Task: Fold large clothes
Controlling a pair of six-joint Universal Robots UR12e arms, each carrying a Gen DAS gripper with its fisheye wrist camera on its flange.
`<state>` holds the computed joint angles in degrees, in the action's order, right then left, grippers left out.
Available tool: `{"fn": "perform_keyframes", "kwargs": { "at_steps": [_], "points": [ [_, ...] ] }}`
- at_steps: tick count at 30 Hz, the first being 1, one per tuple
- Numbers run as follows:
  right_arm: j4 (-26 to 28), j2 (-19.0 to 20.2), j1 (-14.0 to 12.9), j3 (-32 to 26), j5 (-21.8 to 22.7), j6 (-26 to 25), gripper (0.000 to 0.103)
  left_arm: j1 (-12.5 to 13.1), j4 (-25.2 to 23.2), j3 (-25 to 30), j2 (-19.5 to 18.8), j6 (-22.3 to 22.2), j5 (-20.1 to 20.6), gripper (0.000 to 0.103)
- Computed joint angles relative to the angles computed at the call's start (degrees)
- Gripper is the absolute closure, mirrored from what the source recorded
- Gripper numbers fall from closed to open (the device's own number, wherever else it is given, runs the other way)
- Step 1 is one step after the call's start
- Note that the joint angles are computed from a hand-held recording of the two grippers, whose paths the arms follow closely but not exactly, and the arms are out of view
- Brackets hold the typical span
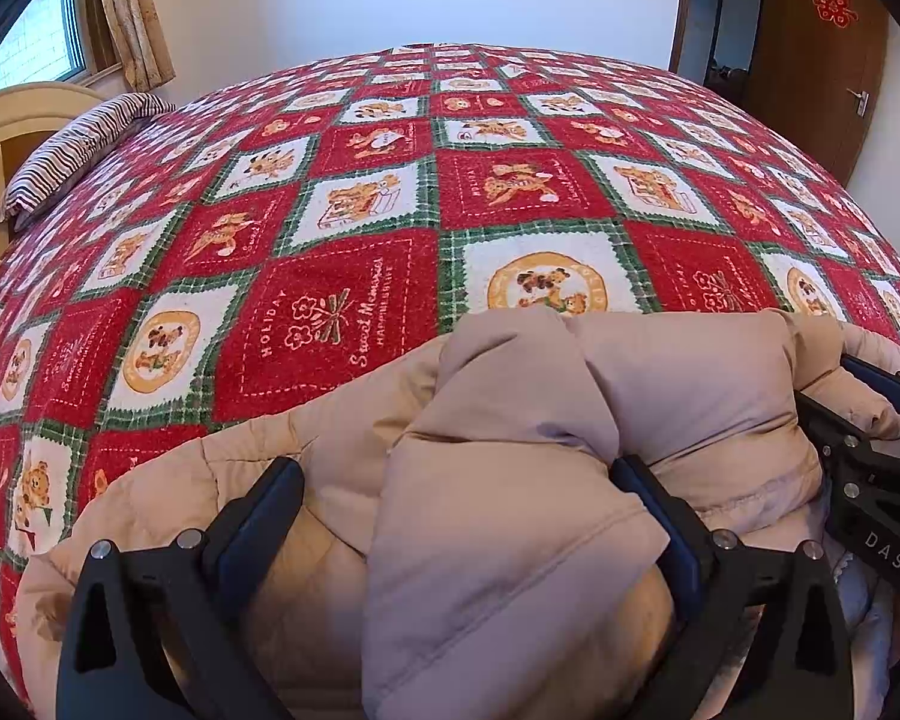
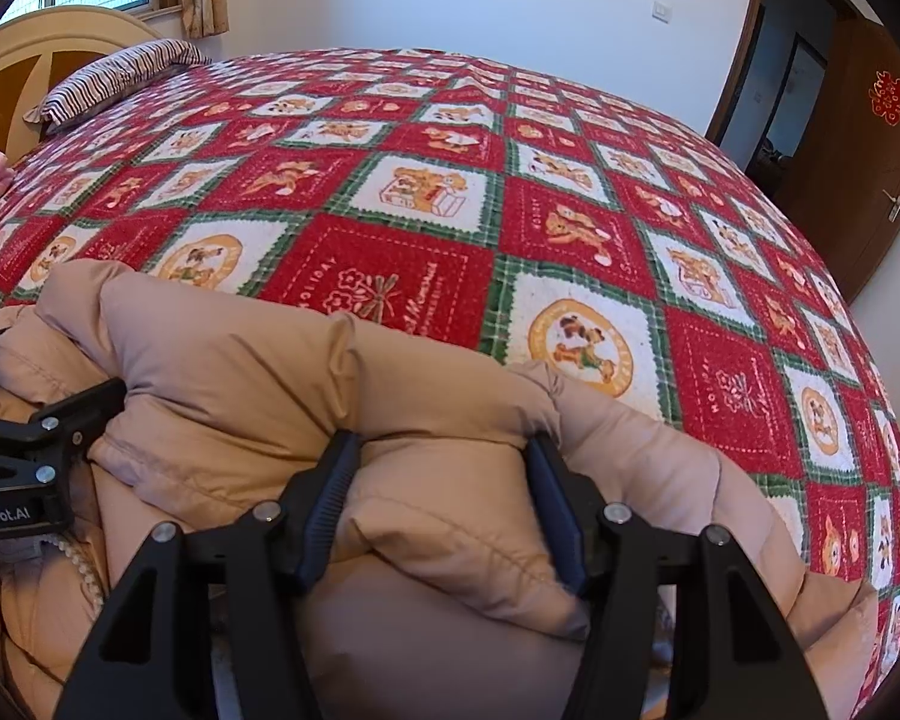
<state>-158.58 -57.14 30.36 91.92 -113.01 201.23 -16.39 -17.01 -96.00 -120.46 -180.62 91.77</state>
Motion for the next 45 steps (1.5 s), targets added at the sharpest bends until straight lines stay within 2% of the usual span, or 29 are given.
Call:
{"fn": "perform_keyframes", "kwargs": {
  "at_steps": [45],
  "points": [
    [0.5,0.4,0.1,-0.4,-0.8,-0.4,0.041,-0.5,-0.2,0.3,-0.2,0.5,1.4,0.001]
  ]
}}
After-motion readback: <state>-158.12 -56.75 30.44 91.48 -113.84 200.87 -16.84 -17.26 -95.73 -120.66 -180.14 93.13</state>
